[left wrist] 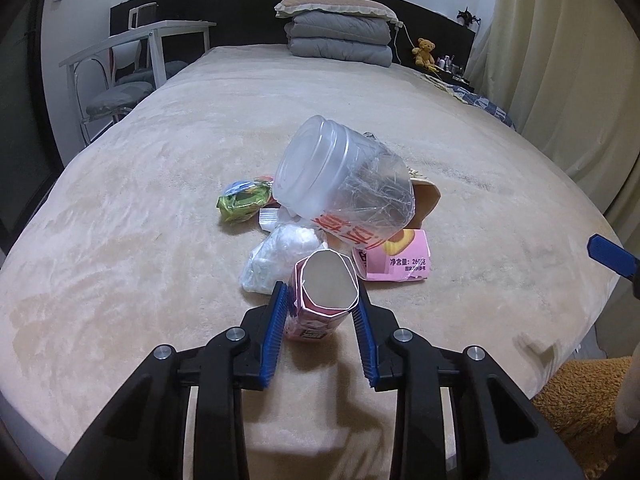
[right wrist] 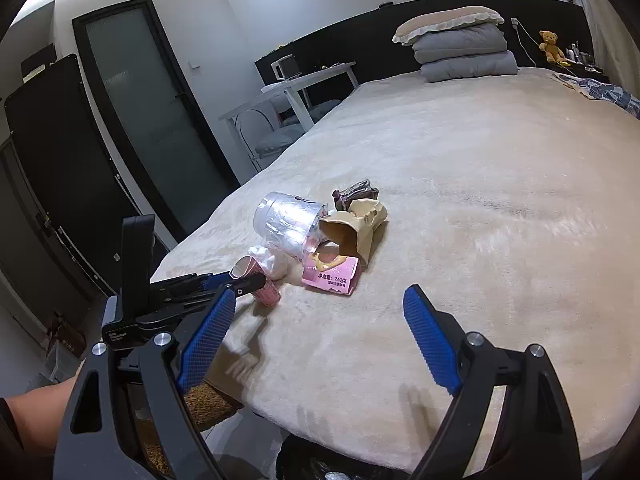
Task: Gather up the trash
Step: 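Grasp the pink juice carton with the left tool while the right tool grasps the clear jar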
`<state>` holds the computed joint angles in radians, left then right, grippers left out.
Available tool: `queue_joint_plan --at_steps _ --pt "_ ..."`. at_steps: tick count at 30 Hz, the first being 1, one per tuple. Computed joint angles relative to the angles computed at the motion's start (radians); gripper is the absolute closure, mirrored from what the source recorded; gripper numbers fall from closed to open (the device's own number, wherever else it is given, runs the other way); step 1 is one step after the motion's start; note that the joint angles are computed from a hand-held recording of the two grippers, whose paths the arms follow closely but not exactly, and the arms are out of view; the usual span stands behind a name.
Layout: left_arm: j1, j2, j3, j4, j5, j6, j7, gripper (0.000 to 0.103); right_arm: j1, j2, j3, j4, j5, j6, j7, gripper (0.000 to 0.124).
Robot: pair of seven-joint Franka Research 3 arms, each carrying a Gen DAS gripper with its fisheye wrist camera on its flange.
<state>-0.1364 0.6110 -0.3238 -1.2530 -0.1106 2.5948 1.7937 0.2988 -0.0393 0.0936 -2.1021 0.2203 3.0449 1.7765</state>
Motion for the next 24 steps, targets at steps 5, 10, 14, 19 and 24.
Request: queue_joint_plan --at_steps 5,10,14,19,24 --pt "0.048 -0.025 -0.04 -0.033 -0.068 -0.013 0.05 0.072 0.003 0.069 -0.001 0.068 -0.12 -0.028 0.138 0.039" --pt "0.068 -0.03 -0.039 -0.036 -0.121 -0.058 0.061 0.072 0.032 0.165 0.0 0.17 -0.053 -0.088 0.108 0.039" --pt "0.094 -0.058 -0.049 -0.075 -0.17 -0.046 0.096 0.072 0.052 0.235 -0.006 0.245 -0.007 -0.117 0.107 0.029" --pt "0.121 -0.096 -0.05 -0.123 -0.229 -0.034 0.121 0.072 0.109 0.302 -0.081 0.331 -0.096 -0.141 0.256 0.029" --pt "0.146 -0.13 -0.05 -0.171 -0.278 0.006 0.152 0.072 0.14 0.365 -0.121 0.429 -0.17 -0.177 0.348 0.029"
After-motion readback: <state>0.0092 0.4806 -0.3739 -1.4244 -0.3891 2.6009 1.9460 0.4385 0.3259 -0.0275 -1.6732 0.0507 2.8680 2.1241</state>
